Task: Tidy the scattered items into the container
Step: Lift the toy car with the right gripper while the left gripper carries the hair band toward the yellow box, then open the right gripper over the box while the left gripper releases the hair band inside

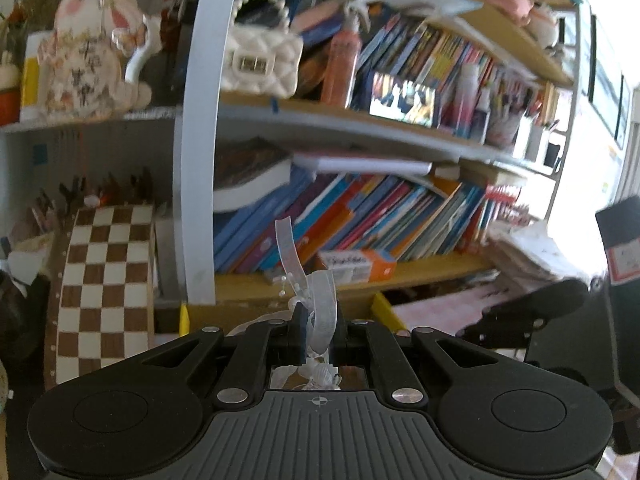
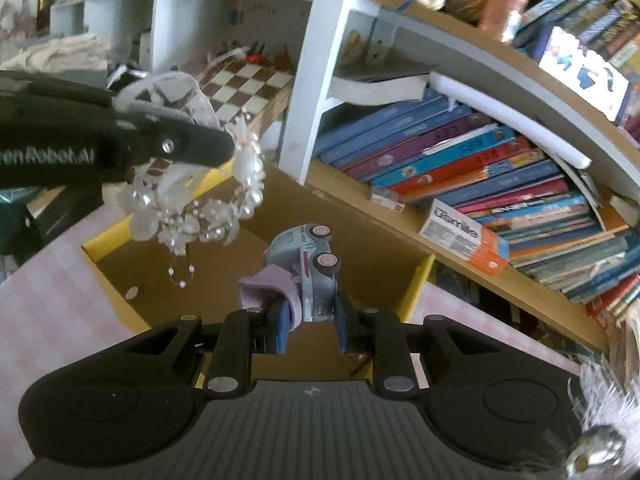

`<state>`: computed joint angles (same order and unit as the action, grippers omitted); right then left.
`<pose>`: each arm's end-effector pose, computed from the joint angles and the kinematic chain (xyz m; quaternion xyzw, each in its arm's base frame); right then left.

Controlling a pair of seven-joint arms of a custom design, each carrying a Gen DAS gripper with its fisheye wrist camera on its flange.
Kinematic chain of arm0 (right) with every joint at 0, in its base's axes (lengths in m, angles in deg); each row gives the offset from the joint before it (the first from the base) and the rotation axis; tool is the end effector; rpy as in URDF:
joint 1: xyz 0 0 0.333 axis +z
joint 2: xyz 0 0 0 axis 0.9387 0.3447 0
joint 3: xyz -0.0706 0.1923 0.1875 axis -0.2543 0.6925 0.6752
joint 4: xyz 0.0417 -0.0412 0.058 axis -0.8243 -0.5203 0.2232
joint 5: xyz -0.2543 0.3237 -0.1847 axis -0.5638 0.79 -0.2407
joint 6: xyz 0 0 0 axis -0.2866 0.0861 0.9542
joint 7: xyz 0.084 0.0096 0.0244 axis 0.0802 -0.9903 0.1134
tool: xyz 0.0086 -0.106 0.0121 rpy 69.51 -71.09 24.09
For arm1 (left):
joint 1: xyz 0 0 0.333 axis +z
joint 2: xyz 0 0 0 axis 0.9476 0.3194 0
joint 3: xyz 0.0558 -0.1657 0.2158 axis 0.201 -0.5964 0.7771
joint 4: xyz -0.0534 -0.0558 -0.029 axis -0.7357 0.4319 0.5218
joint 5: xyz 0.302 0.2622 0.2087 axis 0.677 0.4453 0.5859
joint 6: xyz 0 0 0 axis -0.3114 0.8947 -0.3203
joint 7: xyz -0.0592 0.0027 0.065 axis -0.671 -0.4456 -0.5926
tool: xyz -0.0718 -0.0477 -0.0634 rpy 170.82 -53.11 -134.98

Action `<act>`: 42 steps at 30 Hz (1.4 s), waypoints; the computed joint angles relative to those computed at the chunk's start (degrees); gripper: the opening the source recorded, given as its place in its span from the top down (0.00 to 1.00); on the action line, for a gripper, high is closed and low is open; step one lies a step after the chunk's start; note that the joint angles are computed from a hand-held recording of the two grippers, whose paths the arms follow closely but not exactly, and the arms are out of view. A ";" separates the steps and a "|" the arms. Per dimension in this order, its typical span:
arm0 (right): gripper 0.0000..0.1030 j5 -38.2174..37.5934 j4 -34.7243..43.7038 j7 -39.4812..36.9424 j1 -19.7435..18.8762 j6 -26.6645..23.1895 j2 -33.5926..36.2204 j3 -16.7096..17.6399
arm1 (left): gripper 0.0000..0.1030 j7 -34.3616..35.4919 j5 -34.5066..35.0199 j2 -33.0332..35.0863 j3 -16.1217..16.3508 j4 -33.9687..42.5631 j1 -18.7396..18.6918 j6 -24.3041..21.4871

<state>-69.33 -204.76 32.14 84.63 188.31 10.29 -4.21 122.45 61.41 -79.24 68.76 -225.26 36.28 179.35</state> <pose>0.4247 0.2345 0.5190 -0.8048 0.4345 -0.2871 0.2849 0.4276 -0.1692 0.5191 -0.4829 0.6949 -0.4793 0.2328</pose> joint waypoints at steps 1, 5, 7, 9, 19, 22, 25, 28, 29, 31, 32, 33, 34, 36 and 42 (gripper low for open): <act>0.79 -0.16 0.69 -0.75 0.11 -0.16 1.08 -0.21 | 0.92 0.18 -0.04 0.71 0.35 0.35 -0.21 -0.31; 0.79 0.11 3.45 -4.40 1.24 -1.80 5.26 -1.67 | 0.92 1.78 -1.03 3.27 1.47 1.68 -1.15 -1.70; 0.79 0.31 4.61 -6.16 1.67 -2.66 6.99 -2.26 | 0.92 2.95 -1.95 4.51 1.79 2.33 -1.46 -2.50; 0.79 0.57 5.82 -8.06 2.09 -3.62 8.74 -2.85 | 0.92 4.09 -3.06 5.62 1.66 2.80 -1.32 -3.40; 0.79 1.08 12.69 -12.74 2.41 -7.74 16.82 -4.12 | 0.92 8.64 -9.39 11.47 -1.72 5.88 1.96 -6.25; 0.79 1.39 13.89 -13.00 2.58 -8.46 18.30 -4.45 | 0.92 9.45 -10.70 12.68 -3.34 6.50 3.52 -6.90; 0.79 1.48 14.81 -13.19 2.72 -8.98 19.52 -4.66 | 0.92 9.99 -11.46 13.39 -4.99 6.87 5.23 -7.73; 0.79 2.02 15.63 -13.66 3.02 -9.89 20.51 -5.02 | 0.92 10.32 -12.09 14.11 -6.38 7.39 6.55 -8.41; 0.79 2.15 15.82 -13.84 3.10 -10.19 20.74 -5.10 | 0.92 10.45 -12.28 14.25 -6.76 7.47 6.92 -8.64; 0.79 2.31 16.21 -14.19 3.23 -10.82 21.19 -5.22 | 0.92 10.75 -12.62 14.56 -7.37 7.72 7.52 -9.22; 0.79 2.36 16.42 -14.35 3.29 -11.14 21.42 -5.26 | 0.92 10.93 -12.79 14.74 -7.64 7.90 7.79 -9.57; 0.79 2.51 16.63 -14.64 3.39 -11.54 21.62 -5.34 | 0.92 10.90 -12.77 14.99 -8.15 8.09 8.30 -9.90; 0.79 2.53 16.79 -14.80 3.44 -11.78 21.79 -5.36 | 0.92 11.03 -12.87 15.07 -8.47 8.17 8.62 -10.19; 0.79 2.57 17.11 -15.11 3.54 -12.25 22.13 -5.40 | 0.92 11.17 -12.98 15.19 -9.13 8.28 9.30 -10.78; 0.79 2.70 18.02 -15.64 3.70 -13.55 23.08 -5.55 | 0.92 11.65 -13.40 15.66 -10.51 8.79 10.77 -12.42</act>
<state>-66.63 -186.75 16.50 88.34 174.76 33.36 -9.76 134.10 48.01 -63.57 58.25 -216.48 47.04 166.93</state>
